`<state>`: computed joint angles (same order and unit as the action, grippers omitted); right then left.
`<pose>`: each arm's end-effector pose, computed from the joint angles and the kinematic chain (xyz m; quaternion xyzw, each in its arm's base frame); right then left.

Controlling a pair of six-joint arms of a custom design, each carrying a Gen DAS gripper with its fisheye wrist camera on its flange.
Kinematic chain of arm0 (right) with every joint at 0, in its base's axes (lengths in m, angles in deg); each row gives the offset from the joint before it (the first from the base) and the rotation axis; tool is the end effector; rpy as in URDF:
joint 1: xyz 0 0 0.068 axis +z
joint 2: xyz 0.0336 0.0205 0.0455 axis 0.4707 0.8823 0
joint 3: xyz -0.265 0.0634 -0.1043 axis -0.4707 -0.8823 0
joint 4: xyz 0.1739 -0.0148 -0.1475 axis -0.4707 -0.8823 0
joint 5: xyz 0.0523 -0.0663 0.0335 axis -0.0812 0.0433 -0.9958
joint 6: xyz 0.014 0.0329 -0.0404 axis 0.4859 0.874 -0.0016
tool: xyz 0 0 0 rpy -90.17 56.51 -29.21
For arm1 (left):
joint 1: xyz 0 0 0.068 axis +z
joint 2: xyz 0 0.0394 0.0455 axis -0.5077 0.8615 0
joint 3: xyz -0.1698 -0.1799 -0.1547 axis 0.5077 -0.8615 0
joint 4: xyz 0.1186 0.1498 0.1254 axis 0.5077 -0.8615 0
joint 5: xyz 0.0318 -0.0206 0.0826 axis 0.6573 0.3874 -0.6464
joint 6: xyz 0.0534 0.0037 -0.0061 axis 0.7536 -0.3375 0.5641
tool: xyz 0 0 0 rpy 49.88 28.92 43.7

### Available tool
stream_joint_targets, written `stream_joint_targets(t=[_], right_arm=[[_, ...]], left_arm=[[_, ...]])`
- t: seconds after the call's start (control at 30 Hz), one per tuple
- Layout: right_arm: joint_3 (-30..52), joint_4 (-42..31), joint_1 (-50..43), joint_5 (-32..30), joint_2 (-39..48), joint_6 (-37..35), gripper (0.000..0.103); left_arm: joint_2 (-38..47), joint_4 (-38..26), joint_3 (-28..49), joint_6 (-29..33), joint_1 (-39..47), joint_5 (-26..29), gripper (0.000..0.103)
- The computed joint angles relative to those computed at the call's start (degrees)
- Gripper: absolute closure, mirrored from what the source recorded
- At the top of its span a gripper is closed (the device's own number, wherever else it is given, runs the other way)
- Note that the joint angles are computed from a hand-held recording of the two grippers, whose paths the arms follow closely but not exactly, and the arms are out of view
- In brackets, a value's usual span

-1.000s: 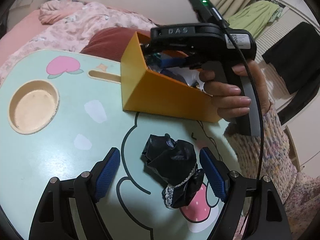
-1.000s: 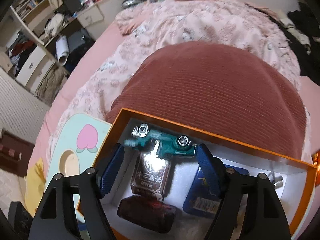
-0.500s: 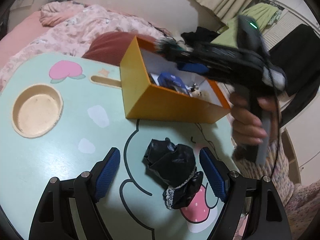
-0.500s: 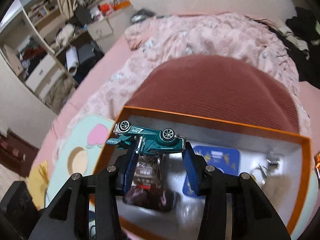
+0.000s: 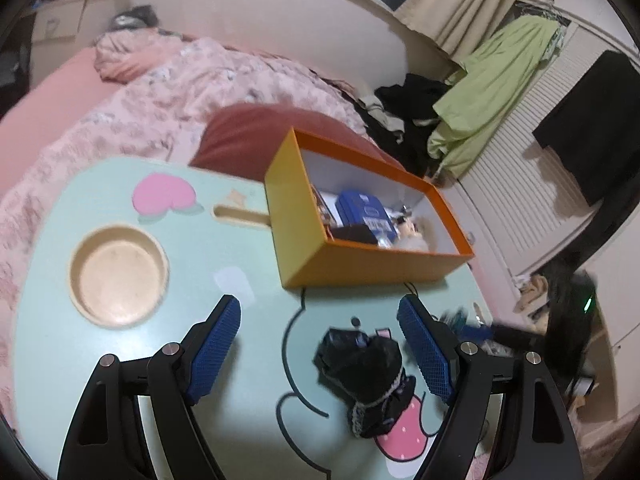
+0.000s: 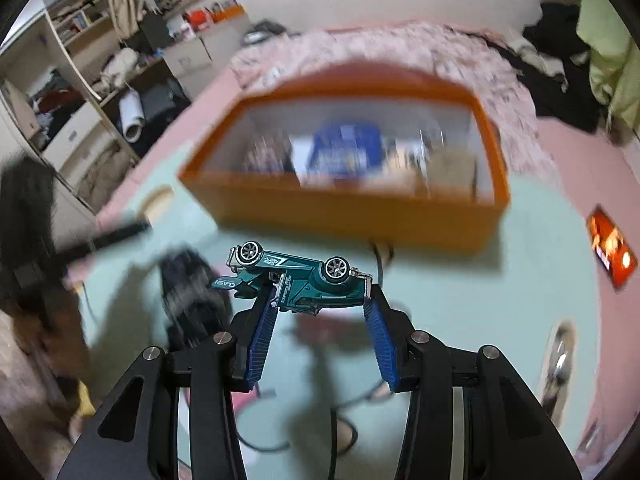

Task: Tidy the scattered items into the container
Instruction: 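Grasp the green toy car in the orange box with the right gripper, set it on the table, then grasp the dark red case from the box with the left gripper, lower it onto the table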

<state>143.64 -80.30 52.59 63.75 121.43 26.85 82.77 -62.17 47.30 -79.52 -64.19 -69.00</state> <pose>0.2851 0.1467 0.2220 -0.3447 0.8863 0.2361 0.2000 0.1133 -0.0562 0.2500 -0.3163 0.8553 -0.1209 0.3922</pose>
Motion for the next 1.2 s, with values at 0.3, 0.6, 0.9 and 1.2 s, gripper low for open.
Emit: stream_joint_targets(t=[0.3,0.6,0.9,1.2], right_arm=[[-8.0,11.5,-1.7,-2.1,-1.2,7.1,0.039],[-16.3,20.2,-3.5,-6.2,-4.4,7.6,0.026],[-17.7,21.6,-5.6,-9.6,-2.2,6.9,0.026],[-18.2,22.0,-6.9,-11.6,-2.1,7.3,0.026]], left_arm=[[5.1,-1.8,8.6,12.6,9.3,7.6,0.022],[21.4,-7.4,22.1,26.3,26.0,28.5,0.045],[43.1,-21.9,43.4,38.7,27.0,34.0,0.058],[51.8,-33.0,51.8,47.9,30.5,37.6,0.066]])
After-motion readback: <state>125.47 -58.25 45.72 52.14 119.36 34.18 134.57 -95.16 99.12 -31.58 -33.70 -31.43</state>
